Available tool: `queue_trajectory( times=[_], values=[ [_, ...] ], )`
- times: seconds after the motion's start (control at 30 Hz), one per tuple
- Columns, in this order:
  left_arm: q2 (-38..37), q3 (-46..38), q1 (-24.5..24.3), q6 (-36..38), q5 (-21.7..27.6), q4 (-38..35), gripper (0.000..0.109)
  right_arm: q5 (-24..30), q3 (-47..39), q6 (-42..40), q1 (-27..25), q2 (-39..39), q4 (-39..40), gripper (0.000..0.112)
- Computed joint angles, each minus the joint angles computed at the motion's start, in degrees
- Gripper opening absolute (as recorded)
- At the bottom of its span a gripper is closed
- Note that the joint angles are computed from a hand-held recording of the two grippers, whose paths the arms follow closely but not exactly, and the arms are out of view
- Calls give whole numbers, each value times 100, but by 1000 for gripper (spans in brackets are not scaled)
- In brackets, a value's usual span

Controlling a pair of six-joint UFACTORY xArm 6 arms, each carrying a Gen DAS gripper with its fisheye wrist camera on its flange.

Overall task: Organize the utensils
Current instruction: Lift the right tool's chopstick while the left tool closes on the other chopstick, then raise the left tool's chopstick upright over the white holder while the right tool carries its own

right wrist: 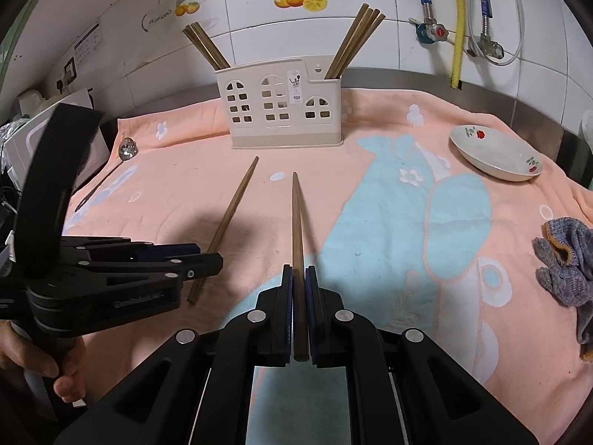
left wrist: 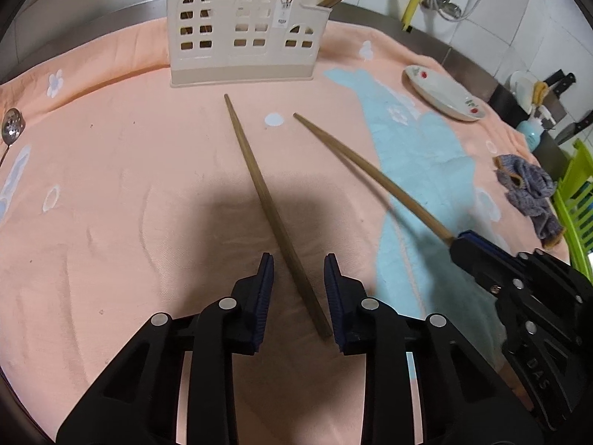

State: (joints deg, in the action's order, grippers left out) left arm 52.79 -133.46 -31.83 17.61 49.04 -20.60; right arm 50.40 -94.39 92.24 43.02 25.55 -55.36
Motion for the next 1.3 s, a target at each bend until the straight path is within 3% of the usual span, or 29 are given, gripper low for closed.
queue_trajectory(
  times=[0.27,0.43,0.97,1.3],
  values=[
    [34,29,-56,-164,-256,503,11,-1,-10,10,-2,14,6,7],
    [45,-38,9,-137,-182,488,8,43,-45,-1,17,40,-4,7],
    [-715,827,229,828,-891,-280,6,280,-420,-204,61,85,-175,7],
    [-821,590,408,1310,-959,-795,6,390,-1007,-608,9,235,-291,7]
  ],
)
